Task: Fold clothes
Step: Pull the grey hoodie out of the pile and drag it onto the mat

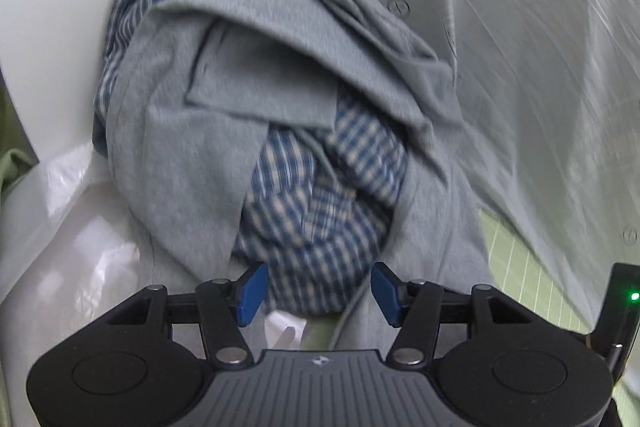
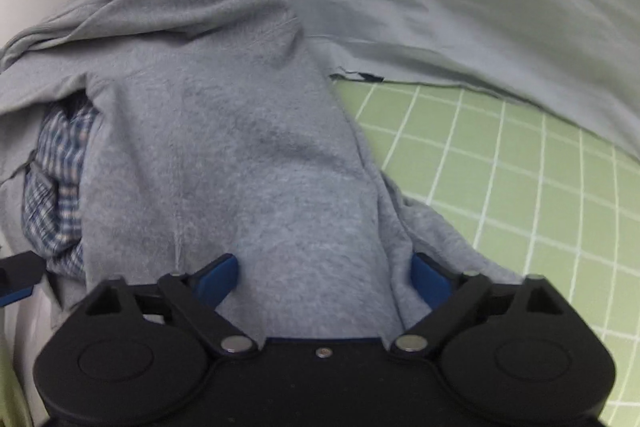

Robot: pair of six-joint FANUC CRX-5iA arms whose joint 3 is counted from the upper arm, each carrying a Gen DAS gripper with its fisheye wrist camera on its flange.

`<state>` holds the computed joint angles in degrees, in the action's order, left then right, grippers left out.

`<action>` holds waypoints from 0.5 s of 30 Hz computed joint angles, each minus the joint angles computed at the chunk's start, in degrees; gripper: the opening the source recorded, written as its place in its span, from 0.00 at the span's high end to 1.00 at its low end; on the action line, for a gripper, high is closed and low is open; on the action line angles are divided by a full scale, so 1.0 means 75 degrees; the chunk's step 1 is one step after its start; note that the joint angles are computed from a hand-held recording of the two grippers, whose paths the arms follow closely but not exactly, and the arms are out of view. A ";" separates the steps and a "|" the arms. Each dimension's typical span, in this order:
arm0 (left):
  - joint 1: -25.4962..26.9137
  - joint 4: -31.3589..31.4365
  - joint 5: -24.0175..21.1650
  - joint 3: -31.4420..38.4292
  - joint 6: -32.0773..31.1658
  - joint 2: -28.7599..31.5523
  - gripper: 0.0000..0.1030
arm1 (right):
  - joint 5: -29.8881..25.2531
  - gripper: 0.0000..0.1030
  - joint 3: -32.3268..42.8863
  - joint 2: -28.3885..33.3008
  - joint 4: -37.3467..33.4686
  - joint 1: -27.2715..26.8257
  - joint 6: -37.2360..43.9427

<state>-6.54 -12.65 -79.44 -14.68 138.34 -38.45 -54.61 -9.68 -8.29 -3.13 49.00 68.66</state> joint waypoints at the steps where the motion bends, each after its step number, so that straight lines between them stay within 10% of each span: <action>1: -0.0148 -0.0039 -0.0092 0.0011 0.0067 0.0000 0.44 | 0.0051 0.59 -0.0132 -0.0212 -0.0199 -0.0073 0.0176; 2: -0.0320 -0.0086 -0.0208 0.0044 0.0235 -0.0009 0.44 | 0.0089 0.85 -0.0254 -0.0421 -0.0408 -0.0156 0.0362; 9: -0.3390 -0.1759 -0.1444 0.1013 0.2435 0.0488 0.44 | 0.0198 0.87 -0.1602 -0.2370 0.0858 0.0284 -0.0510; 15: -0.6079 -0.2860 -0.2525 0.2027 0.4195 0.1458 0.44 | -0.1104 0.87 -0.2857 -0.4460 0.2300 0.1027 -0.1725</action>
<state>-52.13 -34.10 -98.38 0.52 169.80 -27.52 -62.89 -31.11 -41.75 14.12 56.71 55.73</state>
